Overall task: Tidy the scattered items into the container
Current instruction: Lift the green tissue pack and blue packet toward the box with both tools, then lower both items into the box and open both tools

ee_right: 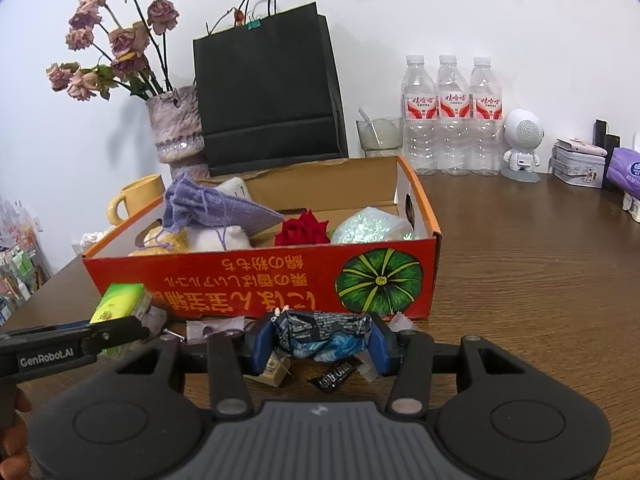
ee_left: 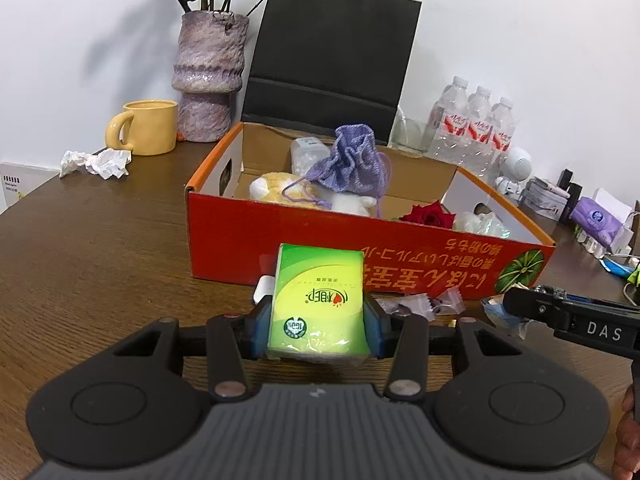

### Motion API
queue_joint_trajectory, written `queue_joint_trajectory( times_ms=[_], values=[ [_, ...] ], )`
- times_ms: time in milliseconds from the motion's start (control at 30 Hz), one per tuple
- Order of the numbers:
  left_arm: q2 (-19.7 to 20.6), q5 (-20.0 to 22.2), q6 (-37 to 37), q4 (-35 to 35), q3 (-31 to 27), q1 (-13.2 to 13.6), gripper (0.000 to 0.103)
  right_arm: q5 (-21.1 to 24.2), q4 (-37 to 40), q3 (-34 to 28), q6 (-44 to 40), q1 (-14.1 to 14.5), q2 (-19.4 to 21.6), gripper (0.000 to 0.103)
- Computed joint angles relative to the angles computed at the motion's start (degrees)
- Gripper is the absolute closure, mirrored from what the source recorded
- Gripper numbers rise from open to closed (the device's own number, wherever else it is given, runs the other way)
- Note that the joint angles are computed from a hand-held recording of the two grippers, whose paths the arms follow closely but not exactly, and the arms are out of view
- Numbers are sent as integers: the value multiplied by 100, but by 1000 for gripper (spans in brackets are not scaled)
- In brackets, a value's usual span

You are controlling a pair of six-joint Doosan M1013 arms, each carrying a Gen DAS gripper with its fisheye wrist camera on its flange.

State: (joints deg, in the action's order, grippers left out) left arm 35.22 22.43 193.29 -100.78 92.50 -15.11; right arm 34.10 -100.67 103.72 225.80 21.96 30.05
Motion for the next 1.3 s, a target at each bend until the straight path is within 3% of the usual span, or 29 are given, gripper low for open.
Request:
queue_joint_trajectory(
  times_ms=[333, 600, 800, 1067, 1167, 1300],
  values=[
    [-135, 556, -67, 109, 29, 0, 57, 113, -890, 149, 673, 35, -214, 56],
    [-111, 731, -385, 373, -349, -119, 57, 56, -814, -90, 249, -95, -282, 56],
    [31, 258, -402, 367, -829, -335, 57, -79, -519, -449, -204, -294, -187, 56],
    [540, -368, -2246, 2201, -1842, -535, 57, -359, -290, -980, -449, -662, 157, 57],
    [680, -754, -2662, 2919, -2002, -621, 57, -501, 17, -1147, -701, -740, 323, 57],
    [776, -942, -3291, 3703, -2122, -692, 57, -580, 89, -1238, -800, -795, 439, 57]
  ],
)
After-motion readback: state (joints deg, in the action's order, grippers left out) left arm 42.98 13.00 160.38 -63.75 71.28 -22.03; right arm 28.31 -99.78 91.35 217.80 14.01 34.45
